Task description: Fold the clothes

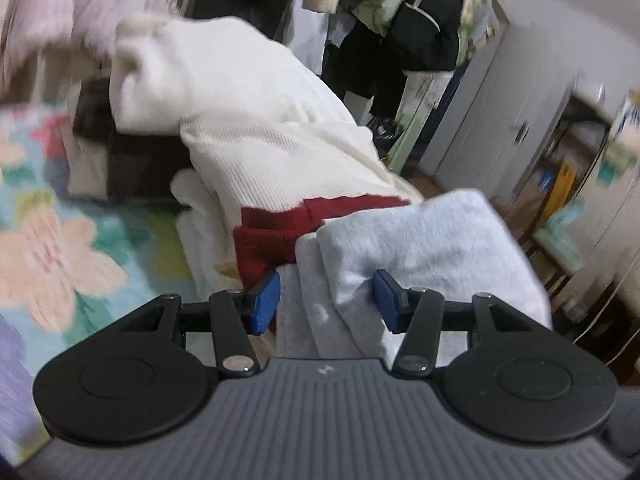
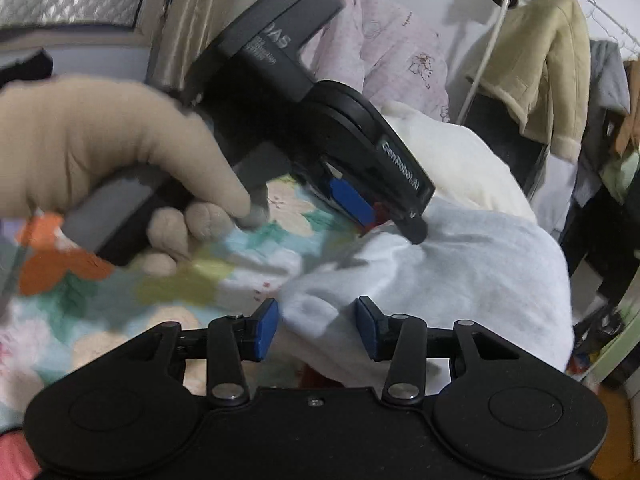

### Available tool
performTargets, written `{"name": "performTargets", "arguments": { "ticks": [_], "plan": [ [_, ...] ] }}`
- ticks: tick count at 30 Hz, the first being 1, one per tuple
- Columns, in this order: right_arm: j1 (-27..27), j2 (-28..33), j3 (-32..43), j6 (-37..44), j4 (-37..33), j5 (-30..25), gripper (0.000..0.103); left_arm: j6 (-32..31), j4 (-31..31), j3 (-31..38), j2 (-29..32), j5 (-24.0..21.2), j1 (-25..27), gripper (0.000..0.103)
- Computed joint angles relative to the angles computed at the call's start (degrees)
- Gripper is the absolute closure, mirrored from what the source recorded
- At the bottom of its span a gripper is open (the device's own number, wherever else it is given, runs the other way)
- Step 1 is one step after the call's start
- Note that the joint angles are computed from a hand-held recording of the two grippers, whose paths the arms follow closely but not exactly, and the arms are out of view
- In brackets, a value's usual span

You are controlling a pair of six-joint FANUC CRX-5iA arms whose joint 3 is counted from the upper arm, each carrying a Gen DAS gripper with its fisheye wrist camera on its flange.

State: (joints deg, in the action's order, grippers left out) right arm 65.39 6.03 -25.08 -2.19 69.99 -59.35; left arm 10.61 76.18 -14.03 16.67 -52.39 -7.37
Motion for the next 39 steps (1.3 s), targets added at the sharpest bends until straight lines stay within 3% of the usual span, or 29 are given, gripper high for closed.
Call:
{"name": "performTargets", "arguments": {
  "ticks": [4, 6, 9, 10, 13, 17, 19, 22, 26, 30, 35, 39],
  "plan": [
    [1.96, -3.0, -0.96, -11.32, 0.18, -1.33, 0.054, -2.87, 1.78, -4.0, -3.76, 0.35, 1.18, 0.052],
    [3.7, -3.95, -2.02, -19.2, 3.06, -3.92, 0.049, -6.96, 3.34, -7.75, -7.35, 2.28, 1.65, 0.048],
    [7.15, -3.99, -2.48, -27.5, 6.66, -8.8, 0.028, -16.74, 8.58, -13.87, -12.72, 4.31, 1.85, 0.033],
    [8.42, -3.33, -1.51, -27.06, 5.73, -10.4, 0.019, -20.21, 11.36, -15.99, -14.52, 4.87, 1.68, 0.022],
    [11.91, -1.36, 2.13, -21.0, 0.29, -14.83, 0.017, -29.76, 21.35, -21.49, -18.87, 3.89, 1.24, 0.0],
    [15.07, 0.41, 5.78, -18.72, -7.73, -21.99, 0.017, -40.69, 32.34, -26.96, -24.94, 8.35, -1.55, 0.0],
    [16.01, 0.85, 7.06, -19.23, -10.3, -25.29, 0.017, -40.08, 28.11, -27.42, -26.86, 10.77, -0.82, 0.0],
    [17.28, 1.19, 8.41, -18.07, -13.22, -29.15, 0.017, -35.53, 18.16, -26.8, -27.56, 10.25, 1.74, 0.0],
    [17.91, 2.34, 11.51, -16.07, -15.69, -34.32, 0.017, -30.41, 10.89, -26.5, -28.14, 7.6, 3.69, 0.0],
    [18.27, 3.45, 13.1, -17.79, -17.09, -38.16, 0.014, -27.63, 8.36, -26.63, -28.5, 5.47, 3.66, 0.0],
    [17.21, 3.13, 12.95, -20.1, -20.07, -37.27, 0.014, -25.45, 5.47, -26.86, -28.91, 3.51, 3.73, 0.0],
    [16.78, 3.01, 12.89, -19.58, -20.54, -36.36, 0.014, -25.51, 5.62, -28.25, -30.06, 5.73, 2.49, 0.0]
  ]
}}
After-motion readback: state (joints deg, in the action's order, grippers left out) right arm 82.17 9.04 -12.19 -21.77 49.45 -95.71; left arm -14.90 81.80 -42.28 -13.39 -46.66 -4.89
